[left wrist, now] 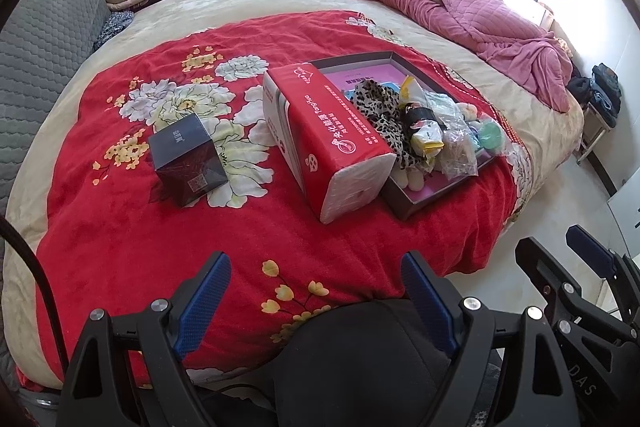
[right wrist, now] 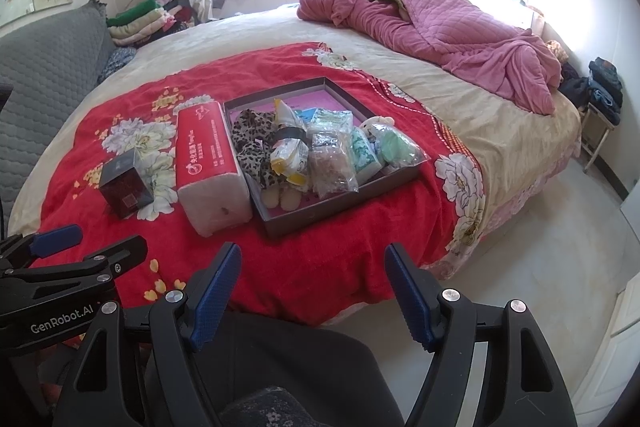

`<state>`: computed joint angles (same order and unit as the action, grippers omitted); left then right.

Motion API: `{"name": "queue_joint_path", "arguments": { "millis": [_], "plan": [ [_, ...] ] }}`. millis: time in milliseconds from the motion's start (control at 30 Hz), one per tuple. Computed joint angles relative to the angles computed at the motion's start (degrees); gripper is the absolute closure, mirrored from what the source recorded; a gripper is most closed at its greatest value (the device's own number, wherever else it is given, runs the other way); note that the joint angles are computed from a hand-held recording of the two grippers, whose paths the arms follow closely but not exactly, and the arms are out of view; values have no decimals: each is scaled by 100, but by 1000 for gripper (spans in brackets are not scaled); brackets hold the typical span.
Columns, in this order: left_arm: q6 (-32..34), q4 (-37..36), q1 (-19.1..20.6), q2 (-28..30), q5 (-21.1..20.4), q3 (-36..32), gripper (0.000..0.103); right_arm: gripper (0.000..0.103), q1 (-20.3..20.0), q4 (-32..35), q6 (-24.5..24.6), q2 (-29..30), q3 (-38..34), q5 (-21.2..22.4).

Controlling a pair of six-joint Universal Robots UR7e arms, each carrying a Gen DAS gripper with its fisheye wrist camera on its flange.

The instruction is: Organize soft objects

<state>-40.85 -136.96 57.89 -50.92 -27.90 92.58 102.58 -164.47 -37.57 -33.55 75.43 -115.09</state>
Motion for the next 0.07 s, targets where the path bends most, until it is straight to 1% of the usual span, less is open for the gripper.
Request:
{"name": "queue_joint_path", "arguments": {
  "millis": [67],
  "plan": [
    [34, -90, 25, -8, -55, 18, 17, 28, -2, -20, -46, 9, -3, 10]
  ]
}}
